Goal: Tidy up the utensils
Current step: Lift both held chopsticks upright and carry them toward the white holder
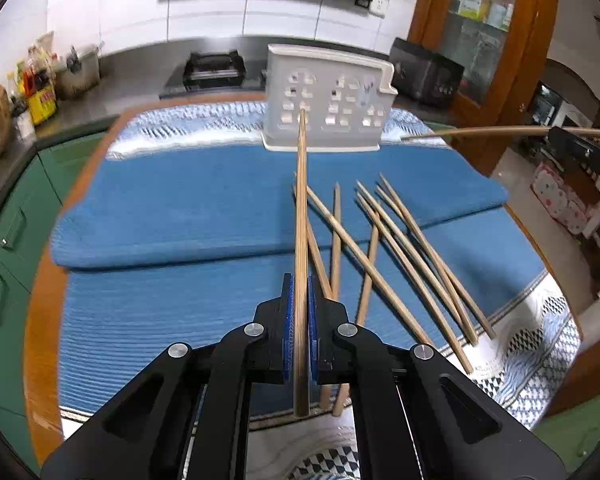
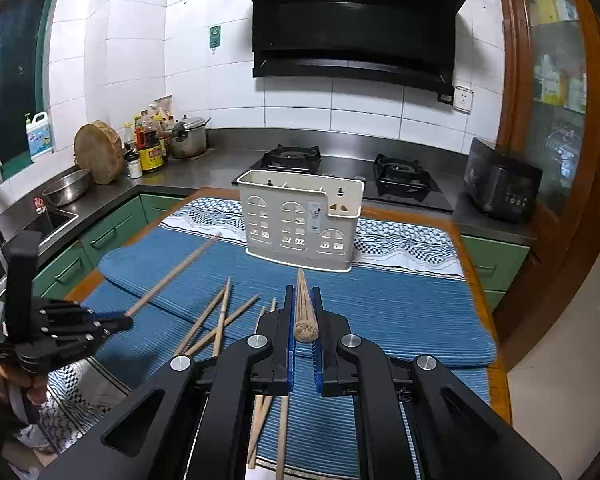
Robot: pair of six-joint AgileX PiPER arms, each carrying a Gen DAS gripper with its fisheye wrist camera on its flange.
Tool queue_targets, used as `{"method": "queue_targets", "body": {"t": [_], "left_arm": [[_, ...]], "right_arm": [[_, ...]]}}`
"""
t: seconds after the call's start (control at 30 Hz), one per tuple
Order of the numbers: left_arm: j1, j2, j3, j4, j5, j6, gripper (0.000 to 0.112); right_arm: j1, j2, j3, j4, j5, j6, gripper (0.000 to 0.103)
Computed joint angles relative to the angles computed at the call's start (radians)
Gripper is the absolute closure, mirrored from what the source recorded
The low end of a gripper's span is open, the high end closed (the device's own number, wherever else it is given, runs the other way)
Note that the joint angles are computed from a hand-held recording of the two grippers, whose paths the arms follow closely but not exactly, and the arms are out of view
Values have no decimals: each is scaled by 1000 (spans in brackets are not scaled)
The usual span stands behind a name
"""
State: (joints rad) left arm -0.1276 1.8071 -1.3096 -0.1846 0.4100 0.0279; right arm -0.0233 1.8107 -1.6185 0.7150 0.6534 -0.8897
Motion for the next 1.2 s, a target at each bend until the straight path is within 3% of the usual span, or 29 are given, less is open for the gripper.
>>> {"method": "queue_targets", "body": {"t": [0.07, 0.47, 0.67, 1.2], "left_arm": [[-10, 10, 7, 41, -2, -31, 108], [22, 92, 25, -52, -11, 37, 107], [14, 118, 29, -21, -18, 2, 106], [-48, 99, 69, 280, -57, -291, 106]], "right_arm": [[4, -1, 11, 1, -5, -7, 97], [16, -13, 67, -6, -32, -18, 96], [21, -12, 74, -21, -41, -10, 96], [24, -23, 93, -11, -47, -31, 96]]}}
